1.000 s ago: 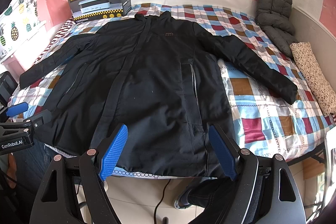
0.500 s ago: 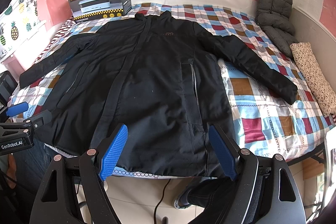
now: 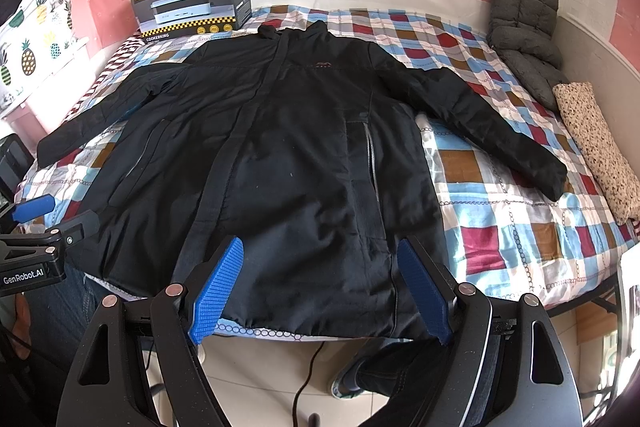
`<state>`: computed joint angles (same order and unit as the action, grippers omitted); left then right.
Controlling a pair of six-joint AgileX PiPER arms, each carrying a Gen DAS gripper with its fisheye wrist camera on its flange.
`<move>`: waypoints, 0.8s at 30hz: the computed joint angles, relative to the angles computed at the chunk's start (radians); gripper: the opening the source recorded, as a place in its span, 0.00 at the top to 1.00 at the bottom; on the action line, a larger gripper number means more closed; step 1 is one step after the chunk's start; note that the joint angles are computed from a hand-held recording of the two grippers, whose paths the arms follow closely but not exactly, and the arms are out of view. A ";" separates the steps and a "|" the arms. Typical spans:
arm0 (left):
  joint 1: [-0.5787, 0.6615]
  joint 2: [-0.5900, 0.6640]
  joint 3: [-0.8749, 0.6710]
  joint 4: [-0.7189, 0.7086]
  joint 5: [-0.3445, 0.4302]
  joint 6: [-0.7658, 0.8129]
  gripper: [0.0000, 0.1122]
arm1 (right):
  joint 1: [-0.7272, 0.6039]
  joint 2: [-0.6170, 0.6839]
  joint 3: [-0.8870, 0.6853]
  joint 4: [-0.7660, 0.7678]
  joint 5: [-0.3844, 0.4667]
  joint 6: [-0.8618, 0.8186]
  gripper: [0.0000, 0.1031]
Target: Fold large clothes
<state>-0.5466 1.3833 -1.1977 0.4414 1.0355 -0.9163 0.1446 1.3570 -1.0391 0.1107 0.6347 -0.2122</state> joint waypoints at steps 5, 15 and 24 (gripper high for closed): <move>0.004 -0.003 0.004 -0.008 -0.008 -0.001 0.11 | 0.001 0.001 0.005 0.005 -0.004 -0.006 0.23; 0.099 -0.019 0.047 -0.067 -0.086 0.028 0.11 | -0.002 0.037 -0.028 0.045 -0.010 -0.066 0.23; 0.290 -0.004 0.074 -0.153 -0.182 0.135 0.11 | 0.023 0.145 -0.129 0.133 -0.008 -0.154 0.23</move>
